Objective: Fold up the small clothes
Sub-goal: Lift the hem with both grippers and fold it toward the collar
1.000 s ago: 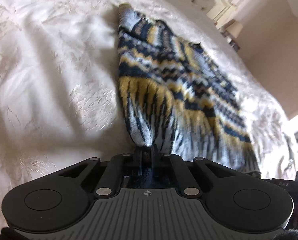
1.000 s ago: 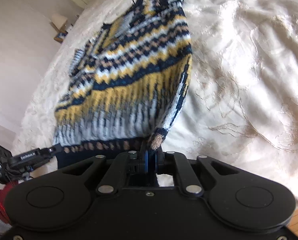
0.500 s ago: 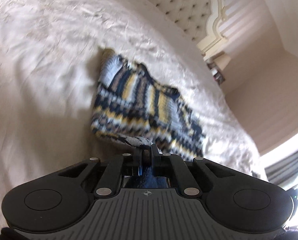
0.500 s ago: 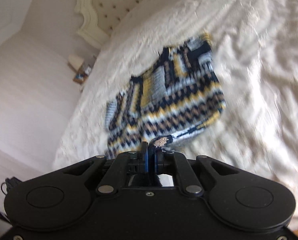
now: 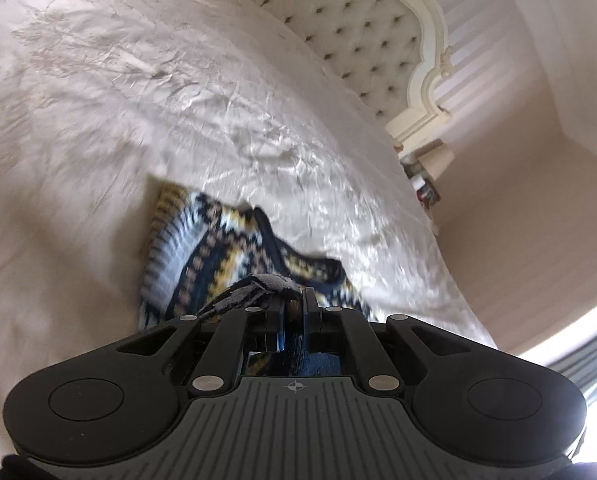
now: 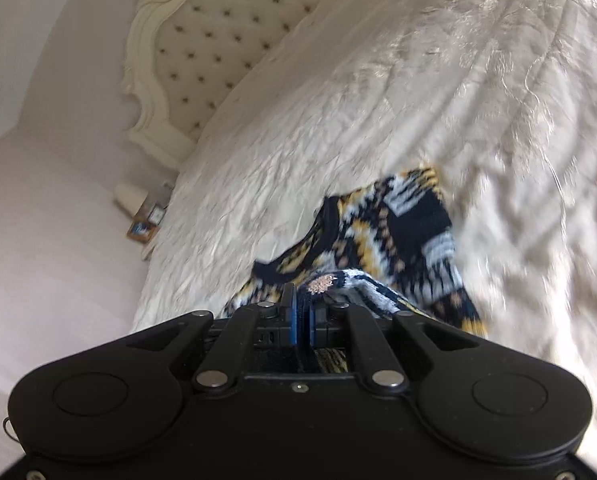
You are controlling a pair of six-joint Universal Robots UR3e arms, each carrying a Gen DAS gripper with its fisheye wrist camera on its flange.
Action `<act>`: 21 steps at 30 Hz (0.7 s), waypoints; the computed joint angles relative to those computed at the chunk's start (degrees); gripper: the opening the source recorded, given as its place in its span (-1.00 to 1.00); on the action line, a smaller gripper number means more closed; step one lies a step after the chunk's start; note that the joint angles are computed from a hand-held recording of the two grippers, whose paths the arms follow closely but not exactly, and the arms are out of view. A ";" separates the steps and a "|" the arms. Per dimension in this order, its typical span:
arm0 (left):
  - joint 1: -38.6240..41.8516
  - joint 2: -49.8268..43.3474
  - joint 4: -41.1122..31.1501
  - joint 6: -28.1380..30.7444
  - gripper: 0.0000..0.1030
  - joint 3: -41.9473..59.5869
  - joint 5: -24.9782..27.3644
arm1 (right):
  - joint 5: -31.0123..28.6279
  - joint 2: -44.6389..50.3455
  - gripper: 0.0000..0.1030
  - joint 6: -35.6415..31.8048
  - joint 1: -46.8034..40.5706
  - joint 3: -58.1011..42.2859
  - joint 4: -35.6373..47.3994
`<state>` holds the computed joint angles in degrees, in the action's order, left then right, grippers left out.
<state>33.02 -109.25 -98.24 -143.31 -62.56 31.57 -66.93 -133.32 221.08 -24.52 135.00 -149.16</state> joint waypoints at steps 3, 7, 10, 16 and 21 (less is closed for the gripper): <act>-3.75 -6.21 6.32 -6.10 -0.86 5.29 1.14 | -2.39 9.83 -0.76 1.81 0.93 -0.97 -8.48; -6.93 -11.58 12.10 -12.70 -0.86 10.14 2.85 | -2.57 19.51 -0.76 1.80 0.63 -2.74 -14.91; -8.79 -14.18 16.38 -17.35 -0.86 12.53 4.30 | -2.10 25.79 -0.76 0.74 0.23 -5.67 -17.37; -12.41 -20.44 18.42 -23.77 -0.86 21.00 9.13 | 1.29 35.11 -0.76 -1.59 -2.14 -11.49 -17.07; -15.14 -25.21 18.96 -26.82 -0.85 26.47 14.40 | 2.98 41.90 -0.76 -2.85 -3.43 -15.92 -13.70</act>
<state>17.88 -134.46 -79.27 -170.13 -36.09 45.98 -63.95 -91.42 218.23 -27.95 119.08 -162.86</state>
